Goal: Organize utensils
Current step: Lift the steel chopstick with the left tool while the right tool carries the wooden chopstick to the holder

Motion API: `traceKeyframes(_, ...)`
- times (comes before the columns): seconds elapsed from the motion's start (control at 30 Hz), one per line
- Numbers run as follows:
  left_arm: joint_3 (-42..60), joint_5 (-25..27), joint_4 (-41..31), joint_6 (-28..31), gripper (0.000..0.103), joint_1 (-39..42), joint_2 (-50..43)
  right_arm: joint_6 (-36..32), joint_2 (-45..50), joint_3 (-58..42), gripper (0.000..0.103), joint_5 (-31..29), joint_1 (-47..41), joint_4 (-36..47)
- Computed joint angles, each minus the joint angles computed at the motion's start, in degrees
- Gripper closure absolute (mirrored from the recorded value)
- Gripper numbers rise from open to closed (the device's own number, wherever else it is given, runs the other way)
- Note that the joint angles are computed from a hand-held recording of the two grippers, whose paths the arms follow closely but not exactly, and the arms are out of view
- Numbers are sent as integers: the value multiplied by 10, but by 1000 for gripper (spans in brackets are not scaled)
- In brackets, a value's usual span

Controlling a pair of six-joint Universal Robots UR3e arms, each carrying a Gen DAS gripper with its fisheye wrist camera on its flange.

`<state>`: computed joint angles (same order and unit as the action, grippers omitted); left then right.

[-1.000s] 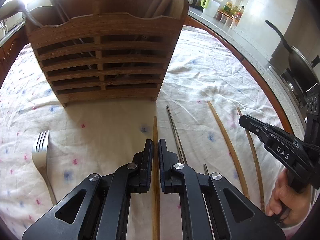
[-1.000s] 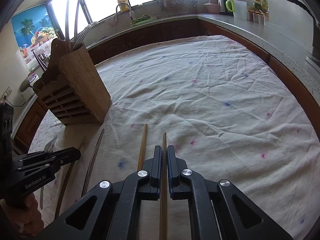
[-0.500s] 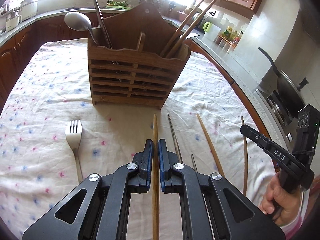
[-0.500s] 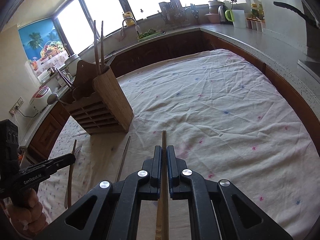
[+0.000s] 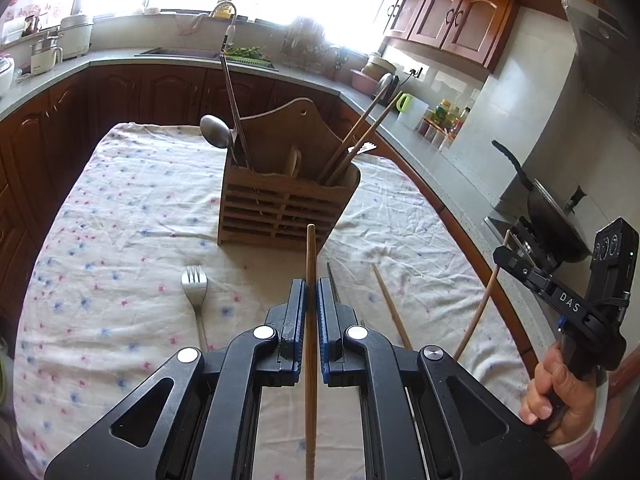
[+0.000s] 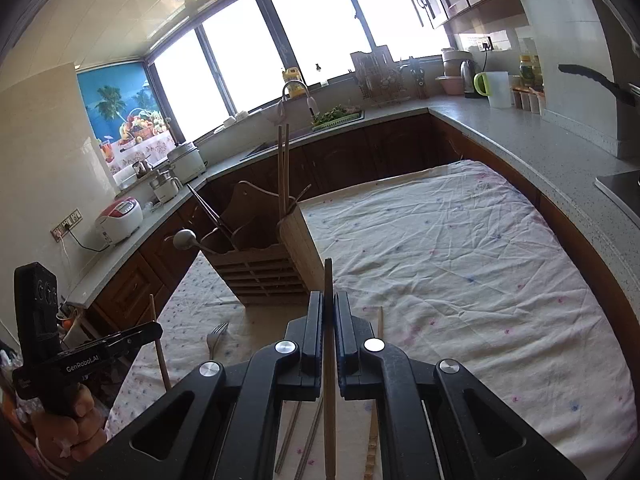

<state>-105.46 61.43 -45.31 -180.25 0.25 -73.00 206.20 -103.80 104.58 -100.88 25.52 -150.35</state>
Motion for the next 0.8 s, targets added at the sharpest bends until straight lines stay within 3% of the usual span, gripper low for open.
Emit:
traceKeyframes(0.33, -6, -50, -17, 7, 98, 64, 60, -10, 19, -52, 98, -23, 21, 1)
traceKeyframes(0.8, 10, -59, -6, 0, 98, 83, 57, -22, 57, -95, 98, -21, 27, -6)
